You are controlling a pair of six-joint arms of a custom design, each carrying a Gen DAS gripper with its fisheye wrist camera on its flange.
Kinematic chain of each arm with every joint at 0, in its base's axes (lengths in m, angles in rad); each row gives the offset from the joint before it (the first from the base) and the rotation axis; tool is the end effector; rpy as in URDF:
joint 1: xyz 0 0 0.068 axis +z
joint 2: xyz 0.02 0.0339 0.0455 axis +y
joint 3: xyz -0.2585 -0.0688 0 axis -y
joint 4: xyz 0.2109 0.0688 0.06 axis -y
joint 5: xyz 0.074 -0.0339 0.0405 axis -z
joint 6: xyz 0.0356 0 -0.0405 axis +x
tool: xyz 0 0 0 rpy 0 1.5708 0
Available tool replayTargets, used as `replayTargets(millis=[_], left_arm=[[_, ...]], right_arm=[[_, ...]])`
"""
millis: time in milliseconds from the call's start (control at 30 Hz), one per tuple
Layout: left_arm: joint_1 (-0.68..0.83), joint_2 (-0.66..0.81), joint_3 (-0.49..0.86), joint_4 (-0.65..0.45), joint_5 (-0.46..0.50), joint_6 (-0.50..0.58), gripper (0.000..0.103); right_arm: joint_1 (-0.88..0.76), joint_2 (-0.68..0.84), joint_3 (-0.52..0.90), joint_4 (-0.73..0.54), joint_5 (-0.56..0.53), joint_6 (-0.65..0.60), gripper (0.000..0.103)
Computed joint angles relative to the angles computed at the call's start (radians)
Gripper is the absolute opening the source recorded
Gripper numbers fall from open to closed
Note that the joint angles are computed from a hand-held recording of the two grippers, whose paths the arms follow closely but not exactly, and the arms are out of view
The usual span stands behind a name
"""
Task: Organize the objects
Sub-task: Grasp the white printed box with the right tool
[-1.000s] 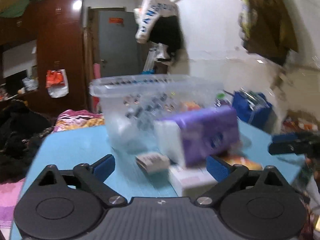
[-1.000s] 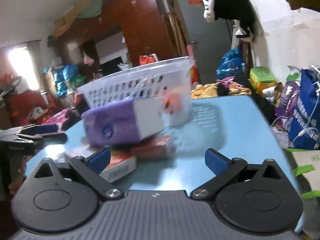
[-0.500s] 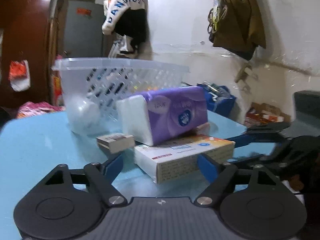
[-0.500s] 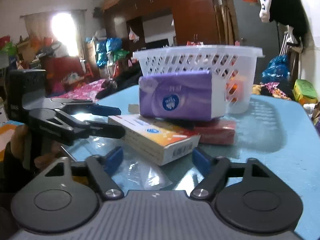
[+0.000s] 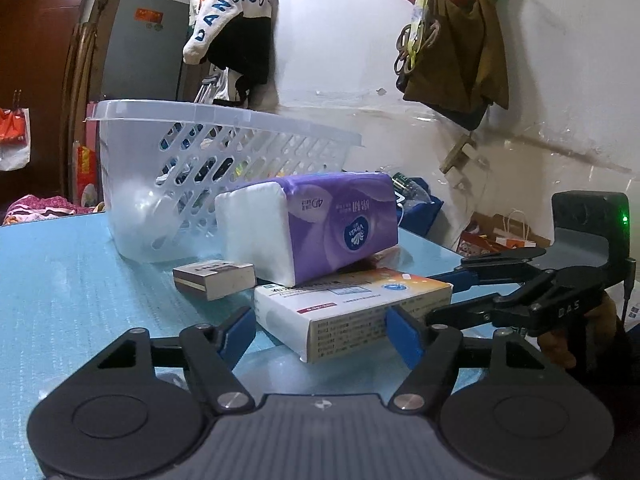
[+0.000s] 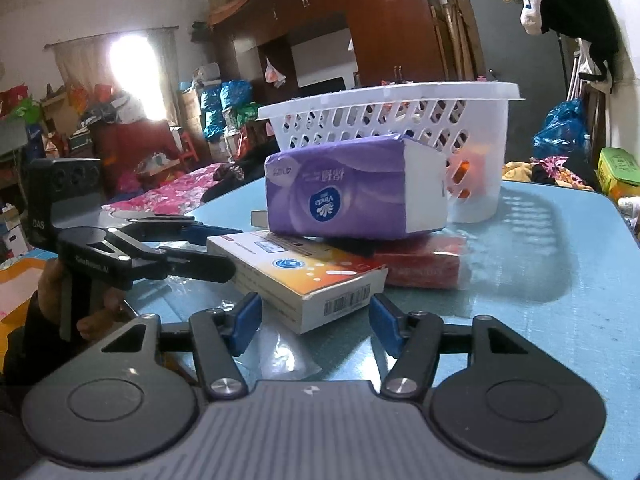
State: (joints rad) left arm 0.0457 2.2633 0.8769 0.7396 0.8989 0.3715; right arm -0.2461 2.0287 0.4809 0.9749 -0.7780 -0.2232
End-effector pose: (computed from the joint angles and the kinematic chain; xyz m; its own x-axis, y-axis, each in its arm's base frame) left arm 0.3603 -0.0114 0.0582 -0.3448 0.2104 -0.9148 0.7734 0.6160 -0.1498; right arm 0.2802 -0.0446 0.0820 -0.4245 -0.0559 -0.9037 -0.5050 0.8431 0.1850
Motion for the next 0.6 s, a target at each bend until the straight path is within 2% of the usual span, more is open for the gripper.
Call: replayTargets(millis=[100,200,600], left_arm=[[0.002,0.002,0.007,-0.015,0.018,0.01,0.067],[-0.004,-0.002,-0.014,0.014,0.006,0.014,0.066],[-0.008,-0.055,-0.237,0.329,-0.029,-0.015,0.065]], right_arm=[[0.006,0.004,-0.016,0.034,0.006,-0.004,0.056],[0.011,0.007,-0.033,0.067,0.017,-0.005,0.054],[0.023,-0.057,-0.183,0.242,0.051,-0.009,0.051]])
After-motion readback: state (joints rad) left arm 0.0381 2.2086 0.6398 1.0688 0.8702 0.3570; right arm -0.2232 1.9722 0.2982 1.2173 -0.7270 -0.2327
